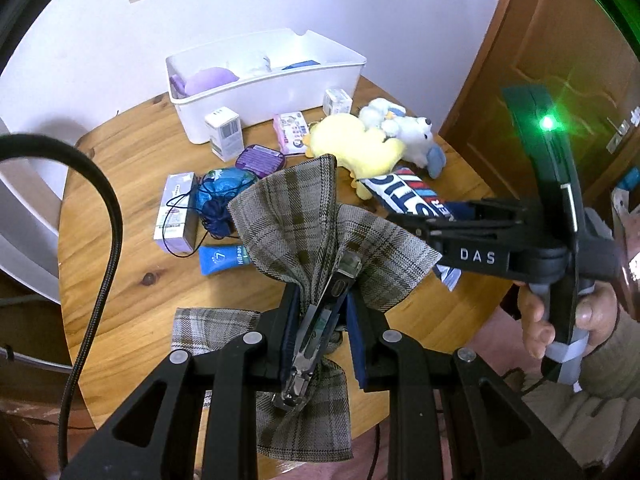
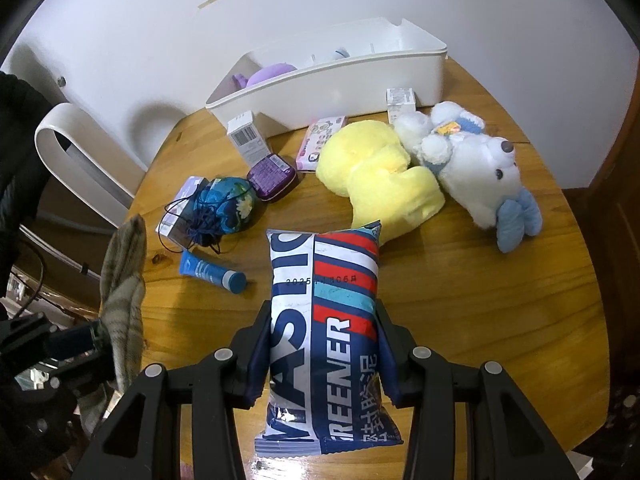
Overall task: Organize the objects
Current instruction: 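Lift the plaid bow with the left gripper while the right gripper carries the MASTIC bag toward the tray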
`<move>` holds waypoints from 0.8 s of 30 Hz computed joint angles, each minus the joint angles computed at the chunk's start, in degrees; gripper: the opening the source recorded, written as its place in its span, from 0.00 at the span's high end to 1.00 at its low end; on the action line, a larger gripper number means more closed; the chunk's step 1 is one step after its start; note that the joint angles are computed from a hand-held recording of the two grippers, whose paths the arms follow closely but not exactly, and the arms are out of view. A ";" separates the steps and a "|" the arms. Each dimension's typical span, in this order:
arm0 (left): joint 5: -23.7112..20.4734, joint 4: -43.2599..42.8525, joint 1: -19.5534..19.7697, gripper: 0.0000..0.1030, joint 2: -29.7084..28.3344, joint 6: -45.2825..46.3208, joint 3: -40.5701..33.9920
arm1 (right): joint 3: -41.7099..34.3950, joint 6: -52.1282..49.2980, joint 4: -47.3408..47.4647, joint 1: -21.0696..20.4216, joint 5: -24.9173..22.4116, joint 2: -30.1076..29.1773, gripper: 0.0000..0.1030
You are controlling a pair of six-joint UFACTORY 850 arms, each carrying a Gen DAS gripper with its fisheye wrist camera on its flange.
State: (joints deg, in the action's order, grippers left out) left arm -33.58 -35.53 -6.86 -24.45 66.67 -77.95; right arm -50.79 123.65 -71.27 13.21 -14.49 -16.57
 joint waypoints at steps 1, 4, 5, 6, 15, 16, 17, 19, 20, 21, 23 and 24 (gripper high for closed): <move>-0.17 0.21 0.04 0.76 -0.12 -0.50 -0.28 | -0.06 -0.09 0.02 0.00 0.15 -0.11 0.56; -0.46 0.52 0.04 0.76 -0.58 -1.90 -1.31 | -0.23 -0.16 -0.12 -0.06 0.38 -0.40 0.56; -0.62 0.61 0.06 0.76 -0.73 -2.22 -1.67 | -0.21 0.02 -0.28 -0.11 0.55 -0.41 0.56; -0.80 1.18 0.00 0.76 -0.90 -3.27 -2.18 | -0.21 0.02 -0.28 -0.11 0.55 -0.41 0.56; -1.65 0.69 -0.60 0.76 -1.79 -5.77 -6.96 | 0.07 2.08 -3.15 -0.49 -0.60 1.47 0.56; -1.71 0.59 -0.72 0.76 -1.92 -5.99 -7.59 | 0.04 2.04 -3.37 -0.55 -0.98 1.80 0.56; -1.80 0.57 -0.87 0.76 -2.06 -6.24 -8.29 | 0.01 2.19 -3.81 -0.63 -1.48 2.23 0.56; -1.56 0.52 -1.28 0.76 -2.40 -6.67 -9.71 | -0.17 1.64 -4.10 -0.93 -2.43 3.05 0.56; -1.52 0.59 -1.48 0.76 -2.64 -7.05 -10.51 | -0.24 1.47 -4.33 -1.10 -2.77 3.40 0.56; -1.67 0.64 -1.69 0.76 -2.98 -7.44 -11.51 | -0.38 0.98 -4.33 -1.29 -3.26 3.75 0.56; -1.60 0.77 -2.11 0.76 -3.59 -8.14 -13.29 | -0.69 0.07 -4.48 -1.73 -4.48 4.55 0.56; -1.52 0.77 -2.36 0.76 -3.97 -8.37 -14.35 | -0.85 -0.40 -4.57 -2.01 -4.90 4.88 0.56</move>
State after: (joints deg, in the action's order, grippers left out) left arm -35.10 -34.76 -9.22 -28.42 58.30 -92.30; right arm -51.64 123.25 -75.84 11.20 -19.38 -11.69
